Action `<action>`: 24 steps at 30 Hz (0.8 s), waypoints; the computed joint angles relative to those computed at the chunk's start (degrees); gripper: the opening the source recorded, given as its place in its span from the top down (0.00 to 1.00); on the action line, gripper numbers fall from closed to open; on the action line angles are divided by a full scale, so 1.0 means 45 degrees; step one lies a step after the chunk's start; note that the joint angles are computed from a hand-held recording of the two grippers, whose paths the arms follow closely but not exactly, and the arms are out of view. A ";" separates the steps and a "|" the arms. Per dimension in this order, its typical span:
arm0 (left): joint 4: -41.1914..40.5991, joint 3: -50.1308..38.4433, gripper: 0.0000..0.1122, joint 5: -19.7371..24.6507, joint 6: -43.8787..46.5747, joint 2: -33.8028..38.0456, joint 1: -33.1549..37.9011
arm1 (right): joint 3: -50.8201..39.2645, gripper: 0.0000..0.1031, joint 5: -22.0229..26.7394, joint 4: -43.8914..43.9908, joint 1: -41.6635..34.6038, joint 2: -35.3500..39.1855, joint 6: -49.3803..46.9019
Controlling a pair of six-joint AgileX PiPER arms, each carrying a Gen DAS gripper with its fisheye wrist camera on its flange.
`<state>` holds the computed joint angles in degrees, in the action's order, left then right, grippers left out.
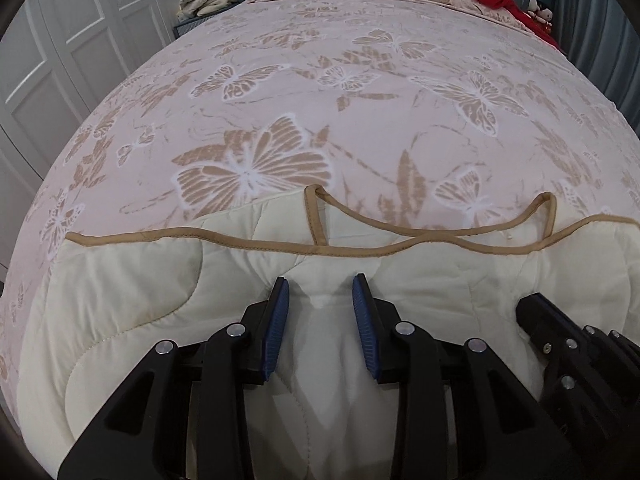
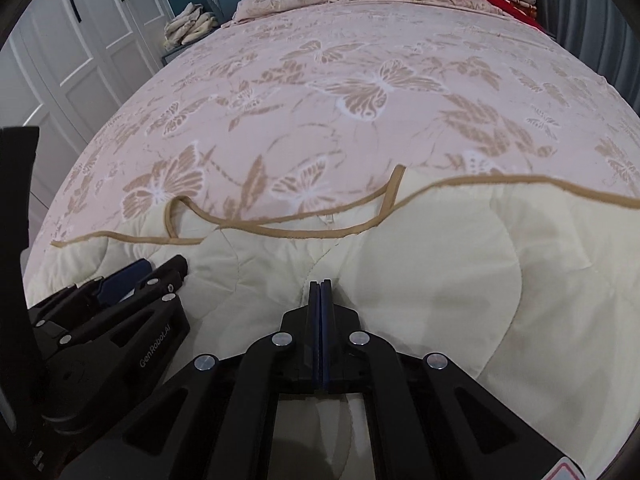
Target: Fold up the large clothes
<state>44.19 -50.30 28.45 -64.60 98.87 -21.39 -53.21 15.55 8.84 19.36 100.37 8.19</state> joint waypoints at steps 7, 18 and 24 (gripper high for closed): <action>0.1725 0.0165 0.72 -0.0059 -0.1898 0.0344 -0.0309 | 0.0177 1.00 -0.0651 0.0395 0.0019 0.0387 -0.0346; 0.3500 0.0367 0.72 -0.0257 -0.4050 0.0692 -0.0372 | 0.0322 1.00 -0.1496 0.2480 -0.0140 0.0831 -0.2317; 0.4443 0.0486 0.72 -0.0379 -0.5263 0.0835 -0.0383 | 0.0420 1.00 -0.2000 0.4111 -0.0164 0.1014 -0.3887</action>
<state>64.19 -48.11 26.75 -88.28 102.63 -23.12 -51.33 6.56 27.34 18.62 104.93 -9.30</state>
